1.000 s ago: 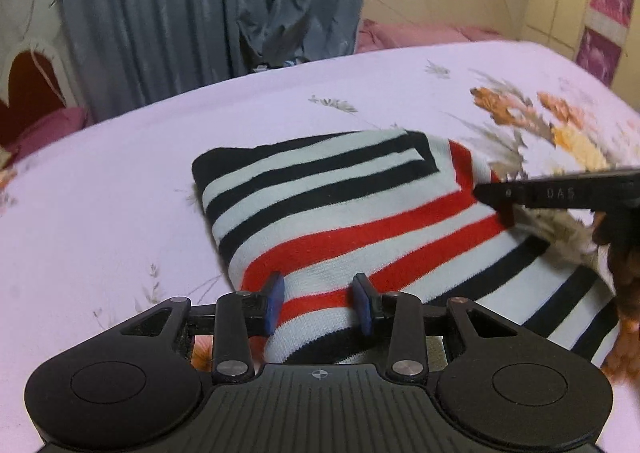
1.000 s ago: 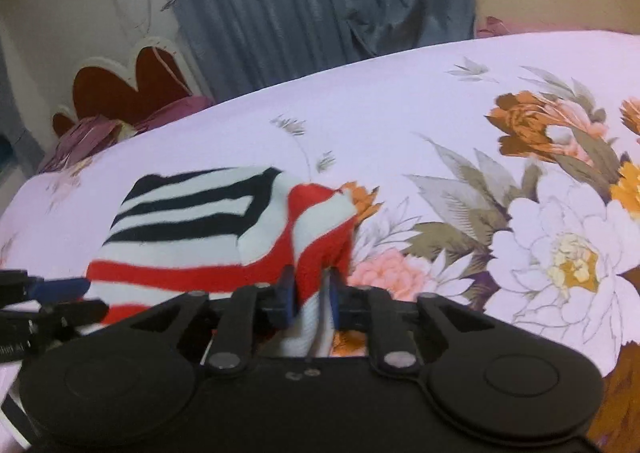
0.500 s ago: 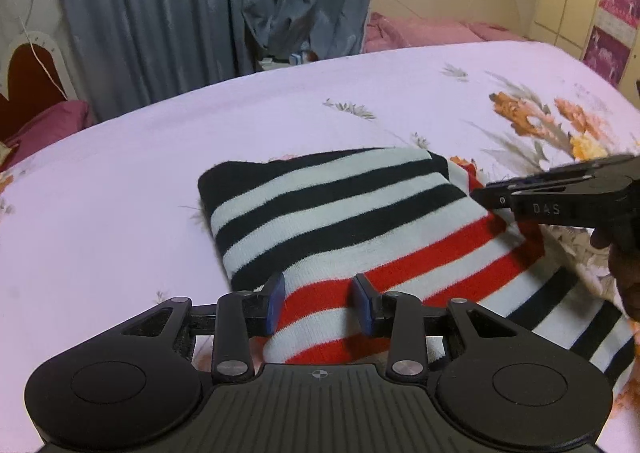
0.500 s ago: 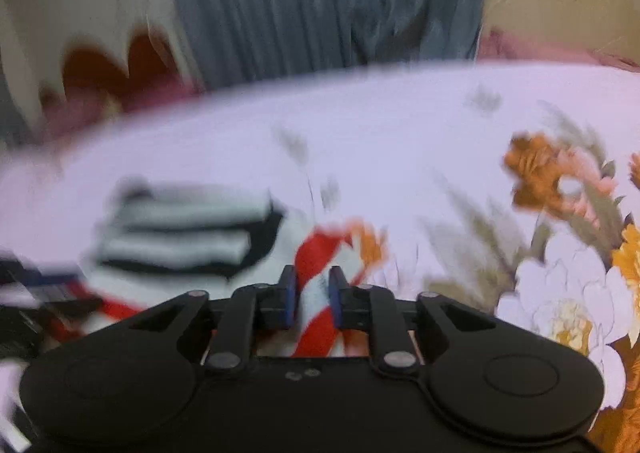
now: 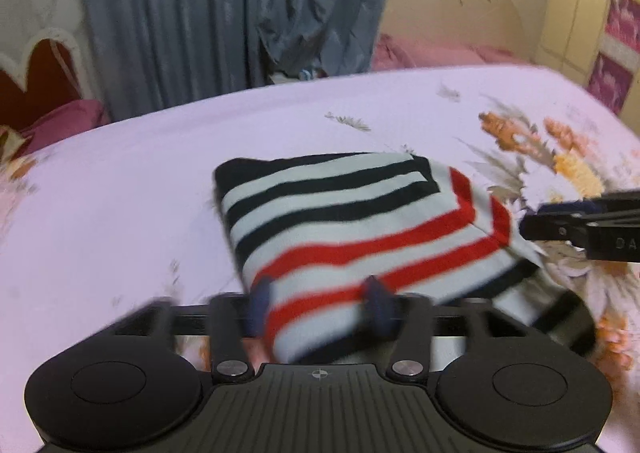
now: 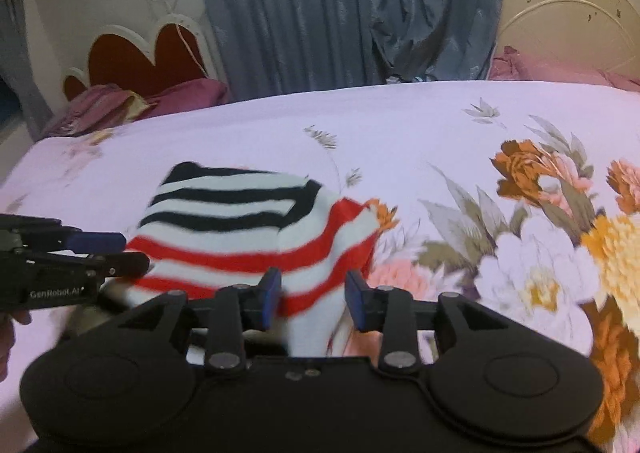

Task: Fold small clothes

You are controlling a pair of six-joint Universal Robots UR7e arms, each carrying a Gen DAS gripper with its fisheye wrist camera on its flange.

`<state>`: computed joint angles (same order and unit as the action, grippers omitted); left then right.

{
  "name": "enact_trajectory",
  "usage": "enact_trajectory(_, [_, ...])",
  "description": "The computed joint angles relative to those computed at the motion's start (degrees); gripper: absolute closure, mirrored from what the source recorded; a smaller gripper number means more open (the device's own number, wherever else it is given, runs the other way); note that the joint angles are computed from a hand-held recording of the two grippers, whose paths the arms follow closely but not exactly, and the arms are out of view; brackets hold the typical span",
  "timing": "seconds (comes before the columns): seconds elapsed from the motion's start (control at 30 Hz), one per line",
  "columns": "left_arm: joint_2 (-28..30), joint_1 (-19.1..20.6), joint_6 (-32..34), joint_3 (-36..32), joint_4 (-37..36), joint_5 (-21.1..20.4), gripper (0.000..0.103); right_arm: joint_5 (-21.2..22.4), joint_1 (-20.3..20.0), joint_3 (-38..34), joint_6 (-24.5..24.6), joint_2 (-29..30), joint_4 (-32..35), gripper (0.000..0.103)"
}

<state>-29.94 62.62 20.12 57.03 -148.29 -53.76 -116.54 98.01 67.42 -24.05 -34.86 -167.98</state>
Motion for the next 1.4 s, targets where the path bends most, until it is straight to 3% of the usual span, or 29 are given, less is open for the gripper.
enact_trajectory(0.13, [-7.34,0.19,-6.76,11.57,-4.88,-2.12,0.04,2.97,-0.41,8.25,4.04,-5.32,-0.99,0.058])
enact_trajectory(0.2, [-9.55,0.41,-8.41,15.15,-6.18,-2.84,0.059,5.36,-0.99,11.62,5.71,-7.59,0.12,0.059])
enact_trajectory(0.3, [-11.02,0.58,-9.35,17.94,-6.24,-2.6,0.06,4.93,-1.11,13.86,6.37,-8.46,2.35,0.061])
enact_trajectory(0.4, [-10.08,1.1,-11.45,16.82,-0.79,-2.33,0.06,4.42,-1.6,13.95,6.8,-7.82,3.8,0.076])
enact_trajectory(0.43, [-9.73,1.48,-13.24,16.25,1.48,-3.08,0.06,5.4,-1.97,14.21,6.45,-7.74,3.46,0.091])
enact_trajectory(0.5, [-9.59,2.25,-17.6,15.65,3.01,-5.26,0.062,4.17,-1.95,14.06,4.94,-7.2,2.42,0.094])
enact_trajectory(0.57, [-11.02,1.64,-17.24,17.3,0.9,-5.94,0.065,3.89,-1.74,14.55,4.0,-7.61,1.16,0.097])
enact_trajectory(0.73, [-14.02,0.97,-16.95,22.52,-8.81,-3.83,0.065,3.26,-1.3,15.53,0.9,-8.79,0.4,0.097])
enact_trajectory(0.8, [-13.54,1.3,-16.96,21.12,-4.6,-3.42,0.065,3.4,-1.22,15.24,0.95,-8.74,0.64,0.097])
enact_trajectory(0.87, [-11.75,1.23,-14.96,19.4,0.68,-0.21,0.065,2.07,-1.25,14.35,1.36,-7.97,1.98,0.097])
enact_trajectory(1.0, [-11.27,0.78,-15.86,18.72,1.0,1.11,0.065,0.04,-1.66,13.83,0.9,-6.6,2.49,0.095])
enact_trajectory(1.07, [-12.43,-0.26,-13.19,20.52,-3.07,1.3,0.065,-0.04,-1.23,13.62,1.02,-7.13,3.08,0.089])
enact_trajectory(1.13, [-12.52,-1.06,-11.26,20.87,-5.51,2.16,0.065,0.98,-0.67,14.81,-0.41,-7.76,-2.17,0.076])
enact_trajectory(1.17, [-12.04,-1.13,-10.93,20.1,-5.21,1.76,0.065,1.71,-0.46,14.87,-1.27,-7.84,-4.28,0.074])
enact_trajectory(1.23, [-10.98,-1.06,-11.67,18.06,-2.06,0.34,0.065,3.03,-0.35,13.55,-1.64,-7.41,-4.26,0.078])
enact_trajectory(1.3, [-9.61,-1.63,-12.11,16.54,2.49,1.44,0.065,3.52,-0.27,11.6,-2.35,-6.31,-1.97,0.08])
enact_trajectory(1.4, [-8.65,-2.49,-11.1,16.89,4.25,4.02,0.065,-2.3,-0.19,8.18,-4.85,-2.94,2.67,0.082])
